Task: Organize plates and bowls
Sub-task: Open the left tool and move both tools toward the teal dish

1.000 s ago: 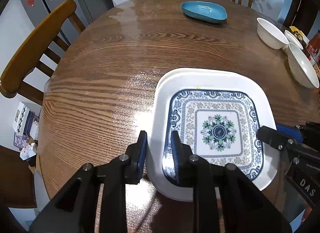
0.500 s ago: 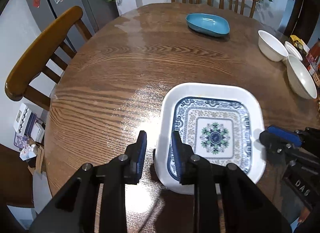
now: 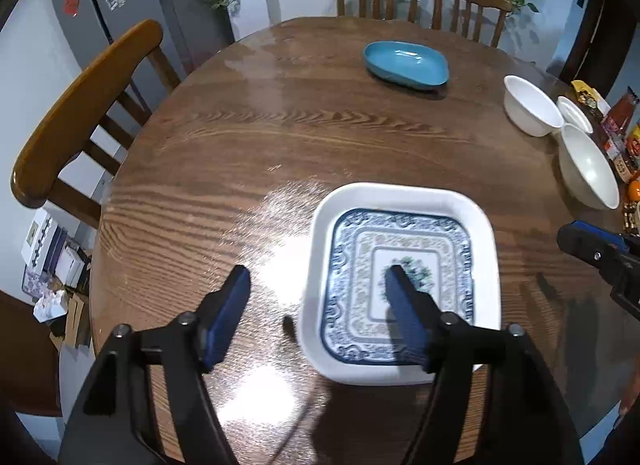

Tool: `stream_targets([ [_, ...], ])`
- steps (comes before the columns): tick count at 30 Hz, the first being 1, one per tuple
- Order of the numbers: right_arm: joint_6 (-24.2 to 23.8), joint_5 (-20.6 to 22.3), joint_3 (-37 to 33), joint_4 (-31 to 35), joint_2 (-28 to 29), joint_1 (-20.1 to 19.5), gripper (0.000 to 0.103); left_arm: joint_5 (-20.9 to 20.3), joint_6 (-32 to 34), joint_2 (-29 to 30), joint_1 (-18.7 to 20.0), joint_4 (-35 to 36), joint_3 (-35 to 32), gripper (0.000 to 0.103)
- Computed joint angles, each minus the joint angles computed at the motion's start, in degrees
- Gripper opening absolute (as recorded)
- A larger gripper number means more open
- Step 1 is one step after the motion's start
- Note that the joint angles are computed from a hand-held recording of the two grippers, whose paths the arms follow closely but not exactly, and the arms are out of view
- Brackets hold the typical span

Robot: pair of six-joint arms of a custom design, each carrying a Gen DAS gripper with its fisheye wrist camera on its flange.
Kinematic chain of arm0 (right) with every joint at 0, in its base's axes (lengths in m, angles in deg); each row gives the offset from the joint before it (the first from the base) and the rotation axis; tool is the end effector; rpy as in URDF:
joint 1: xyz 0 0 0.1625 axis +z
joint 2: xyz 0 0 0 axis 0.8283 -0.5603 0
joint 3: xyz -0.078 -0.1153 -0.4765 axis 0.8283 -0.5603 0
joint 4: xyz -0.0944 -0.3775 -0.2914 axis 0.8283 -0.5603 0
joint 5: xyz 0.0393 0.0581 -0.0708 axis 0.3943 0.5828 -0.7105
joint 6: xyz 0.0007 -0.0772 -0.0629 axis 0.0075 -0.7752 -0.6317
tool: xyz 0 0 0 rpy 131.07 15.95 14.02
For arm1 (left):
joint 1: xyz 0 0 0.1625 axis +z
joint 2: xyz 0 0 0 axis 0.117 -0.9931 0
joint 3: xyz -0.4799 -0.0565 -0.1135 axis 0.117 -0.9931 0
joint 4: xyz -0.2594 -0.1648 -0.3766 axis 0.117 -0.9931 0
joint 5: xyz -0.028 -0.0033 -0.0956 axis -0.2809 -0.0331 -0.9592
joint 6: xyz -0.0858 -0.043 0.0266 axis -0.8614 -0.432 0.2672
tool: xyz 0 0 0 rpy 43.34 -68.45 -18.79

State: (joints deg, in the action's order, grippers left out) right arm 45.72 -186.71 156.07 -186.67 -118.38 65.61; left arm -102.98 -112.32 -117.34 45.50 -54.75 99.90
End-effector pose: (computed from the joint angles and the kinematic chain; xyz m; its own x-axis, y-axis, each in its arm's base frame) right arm 0.3717 -0.4540 0.0008 -0.7979 -0.3055 0.5196 -0.4878 0.8337 -0.2589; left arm -0.0451 -0.4134 0.3122 -0.6703 -0.1281 -0.7310 0.3036 0.8515 -0.4275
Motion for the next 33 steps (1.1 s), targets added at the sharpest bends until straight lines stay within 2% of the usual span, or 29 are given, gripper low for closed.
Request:
stream_targets([
  [1, 0.42, -0.22, 0.51, -0.69, -0.57, -0.09, 0.034, -0.05, 0.15, 0.30, -0.36, -0.02, -0.13, 0.077],
  [2, 0.70, -0.38, 0.94, -1.43, -0.98, -0.16, 0.044, -0.11, 0.45, 0.61, -0.69, -0.25, -0.26, 0.078],
  [3, 0.89, -0.53, 1.34, -2.03, -1.37, -0.23, 0.050, -0.19, 0.80, 0.90, -1.01, -0.58, -0.37, 0.081],
  [4, 1.17, -0.86, 1.74, -2.43, -1.88, -0.31, 0.051, -0.27, 1.02, 0.99, -1.20, -0.69, -0.43, 0.083],
  [14, 2.92, -2.31, 3.67, -4.66, -5.07, -0.95, 0.052, -0.69, 4.71, 4.22, -3.09, -3.37, -1.88, 0.096],
  [20, 3.23, -2.43, 3.55, -4.51, -6.04, -1.09, 0.052, -0.92, 7.57, 5.63, -3.22, -4.83, -3.16, 0.097],
  [27, 0.18, -2.41, 0.22, -5.23, -6.17, 0.19, 0.052, -0.72, 12.91, 6.97, -3.02, -8.72, -7.58, 0.097],
  [31, -2.79, -2.49, -3.15, -4.97, -5.73, 1.04, 0.052, 2.20, 18.12, 9.34, -2.94, -12.74, -10.51, 0.097],
  [33, -3.56, -2.61, -4.92, -4.30, -5.27, 1.13, 0.052, 2.29, 19.90, 10.38, -2.39, -14.16, -12.01, 0.097],
])
